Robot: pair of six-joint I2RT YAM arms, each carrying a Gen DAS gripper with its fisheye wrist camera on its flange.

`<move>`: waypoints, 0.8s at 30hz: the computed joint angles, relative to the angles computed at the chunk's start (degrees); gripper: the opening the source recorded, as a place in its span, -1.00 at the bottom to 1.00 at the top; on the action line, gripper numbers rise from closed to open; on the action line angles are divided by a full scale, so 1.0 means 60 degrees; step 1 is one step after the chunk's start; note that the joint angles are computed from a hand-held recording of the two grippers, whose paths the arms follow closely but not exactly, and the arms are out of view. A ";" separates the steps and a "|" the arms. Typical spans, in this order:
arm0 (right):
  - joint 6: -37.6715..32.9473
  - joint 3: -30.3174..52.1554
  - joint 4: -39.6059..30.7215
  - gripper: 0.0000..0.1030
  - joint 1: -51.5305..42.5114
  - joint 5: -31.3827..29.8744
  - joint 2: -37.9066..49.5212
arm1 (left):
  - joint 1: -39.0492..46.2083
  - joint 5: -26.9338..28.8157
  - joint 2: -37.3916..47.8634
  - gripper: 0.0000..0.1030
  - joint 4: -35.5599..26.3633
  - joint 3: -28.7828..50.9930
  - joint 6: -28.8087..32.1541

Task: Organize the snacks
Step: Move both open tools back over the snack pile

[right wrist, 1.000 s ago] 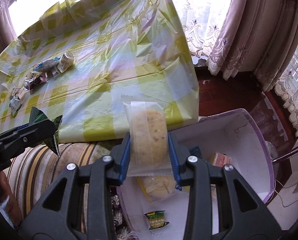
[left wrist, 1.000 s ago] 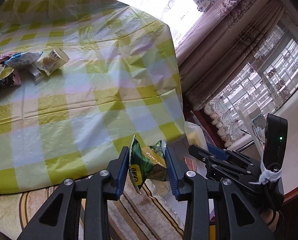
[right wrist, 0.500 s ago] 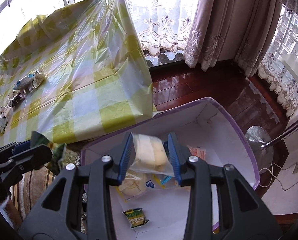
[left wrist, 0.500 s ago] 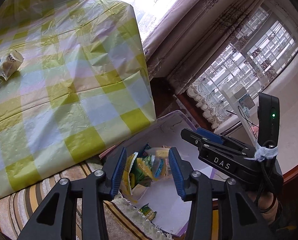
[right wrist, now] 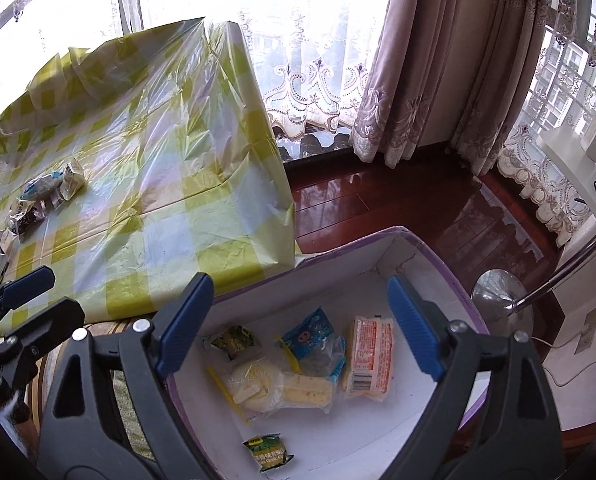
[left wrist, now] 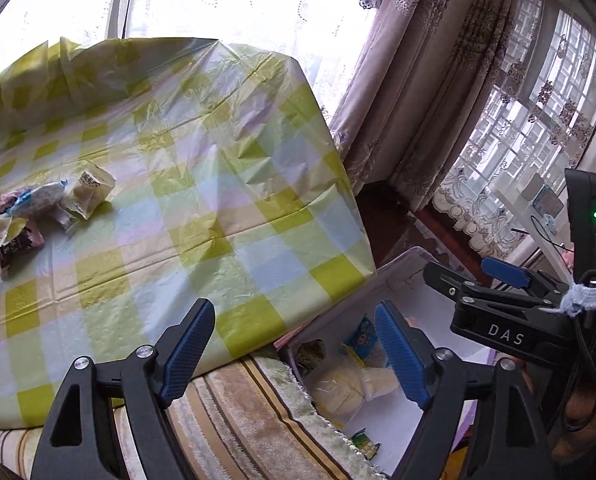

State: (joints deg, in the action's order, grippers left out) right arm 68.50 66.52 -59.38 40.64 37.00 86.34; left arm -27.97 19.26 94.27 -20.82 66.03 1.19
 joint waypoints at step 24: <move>-0.1289 0.1466 0.1817 0.82 0.0594 -0.0214 0.1513 | 0.2799 0.0413 -0.0275 0.63 0.1236 -0.0661 -0.0234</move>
